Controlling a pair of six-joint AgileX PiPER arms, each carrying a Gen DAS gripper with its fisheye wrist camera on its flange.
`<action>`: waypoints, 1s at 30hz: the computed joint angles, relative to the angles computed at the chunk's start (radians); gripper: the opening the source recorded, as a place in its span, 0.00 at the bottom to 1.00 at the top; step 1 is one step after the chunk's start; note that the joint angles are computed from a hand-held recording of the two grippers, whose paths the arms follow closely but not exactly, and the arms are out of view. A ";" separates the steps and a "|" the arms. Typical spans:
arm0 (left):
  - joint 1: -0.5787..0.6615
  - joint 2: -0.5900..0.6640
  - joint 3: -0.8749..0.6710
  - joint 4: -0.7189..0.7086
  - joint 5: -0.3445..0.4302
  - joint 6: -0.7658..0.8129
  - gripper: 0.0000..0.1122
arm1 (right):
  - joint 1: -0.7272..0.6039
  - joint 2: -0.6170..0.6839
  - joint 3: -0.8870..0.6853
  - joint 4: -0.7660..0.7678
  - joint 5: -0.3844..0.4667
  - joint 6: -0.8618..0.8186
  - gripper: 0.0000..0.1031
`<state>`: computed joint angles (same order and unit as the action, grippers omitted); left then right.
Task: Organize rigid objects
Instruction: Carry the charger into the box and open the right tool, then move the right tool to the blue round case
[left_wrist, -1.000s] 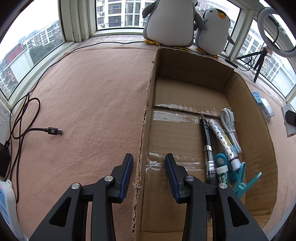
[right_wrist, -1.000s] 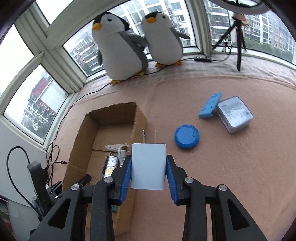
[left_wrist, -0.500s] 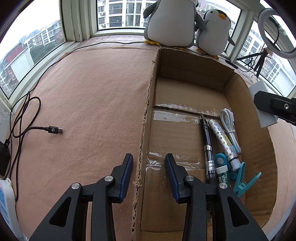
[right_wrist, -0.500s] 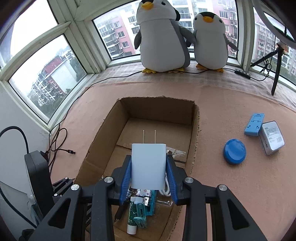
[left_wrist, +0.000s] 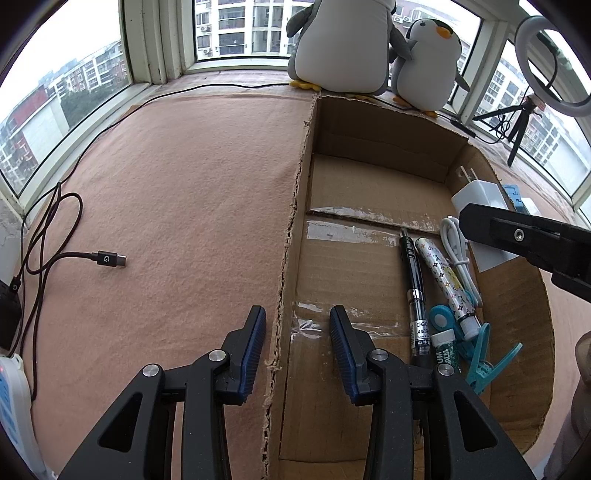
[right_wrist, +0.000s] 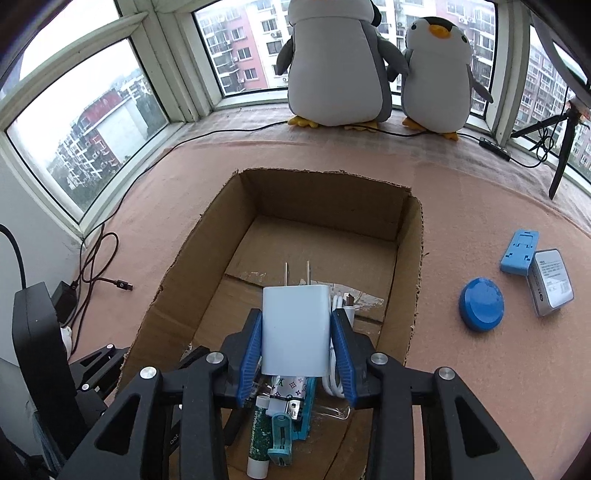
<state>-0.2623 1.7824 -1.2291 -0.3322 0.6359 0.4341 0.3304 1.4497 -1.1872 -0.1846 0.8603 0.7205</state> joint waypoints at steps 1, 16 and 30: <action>-0.001 0.000 0.000 0.001 0.000 -0.001 0.36 | 0.000 -0.003 0.003 0.000 -0.002 -0.001 0.46; -0.008 -0.004 0.000 0.021 -0.005 -0.018 0.36 | -0.024 -0.080 0.046 0.026 -0.018 -0.007 0.52; -0.012 -0.008 0.001 0.031 -0.007 -0.026 0.36 | -0.122 -0.232 0.126 0.057 -0.006 -0.046 0.52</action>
<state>-0.2744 1.7749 -1.2276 -0.3008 0.6289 0.4083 0.2085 1.2173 -1.0614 -0.1279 0.8541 0.6745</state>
